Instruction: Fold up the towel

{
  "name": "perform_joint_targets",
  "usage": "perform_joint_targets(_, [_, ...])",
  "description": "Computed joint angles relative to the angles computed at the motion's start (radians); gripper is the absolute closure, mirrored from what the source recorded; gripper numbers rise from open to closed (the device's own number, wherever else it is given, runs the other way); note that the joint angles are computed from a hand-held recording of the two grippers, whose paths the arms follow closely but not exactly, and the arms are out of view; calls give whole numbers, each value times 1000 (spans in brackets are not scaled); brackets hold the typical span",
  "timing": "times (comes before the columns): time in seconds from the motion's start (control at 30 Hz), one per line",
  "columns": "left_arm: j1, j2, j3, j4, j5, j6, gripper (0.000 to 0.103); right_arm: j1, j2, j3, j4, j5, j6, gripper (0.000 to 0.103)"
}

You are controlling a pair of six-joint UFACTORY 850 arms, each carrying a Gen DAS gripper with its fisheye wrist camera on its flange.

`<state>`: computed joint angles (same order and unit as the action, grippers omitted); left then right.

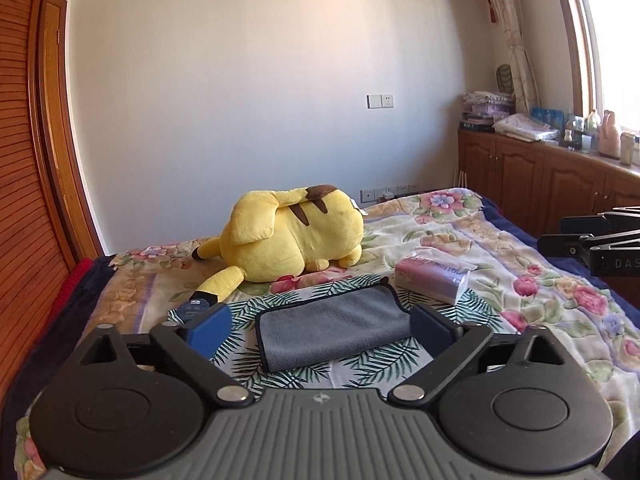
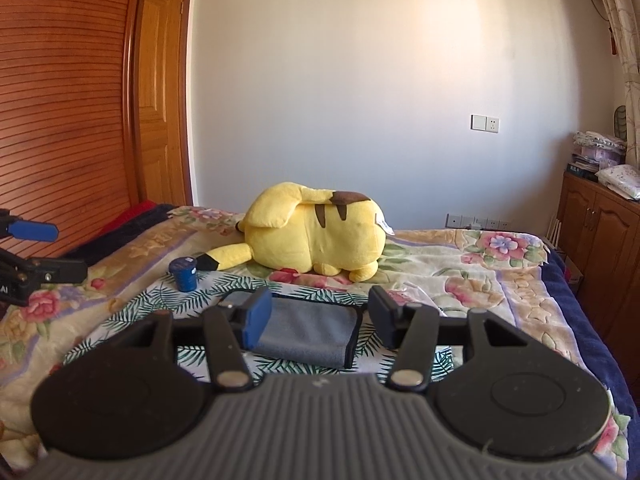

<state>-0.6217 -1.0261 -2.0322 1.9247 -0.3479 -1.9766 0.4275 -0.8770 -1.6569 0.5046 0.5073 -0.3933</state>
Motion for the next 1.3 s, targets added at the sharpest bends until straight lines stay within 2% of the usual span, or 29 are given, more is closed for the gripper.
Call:
perform_joint_targets(0.3, [-22,43,106,138,-50,-195,16,14,34,79,22,57,31,41])
perform_joint_targets(0.37, [-29,51,132,132,-75,-213,16,16,39,94,20,61,43,41])
perform_joint_targets(0.47, [-31,65,170,150,-71,-254,16,19,47,117,20,75,57,39])
perform_joint_targets(0.6, [-38,82,221,167,-94,-287,16,25,56,147,15,100,76,19])
perform_joint_targets(0.77, [-43,106,293,257,-134,-415,16,32,60,170,16,114,85,12])
perform_joint_targets(0.83, [-45,109,310,278,-154,-447,16,37,58,176,21,125,80,0])
perform_joint_targets(1.0, [-55,116,346,295,-191,-472,16,47,48,183,25,124,103,0])
perform_joint_targets(1.13, [-58,118,369,310,-196,-509,16,56,34,181,38,122,113,0])
perform_joint_targets(1.3, [-64,100,361,264,-190,-466,16,69,22,188,51,137,105,0])
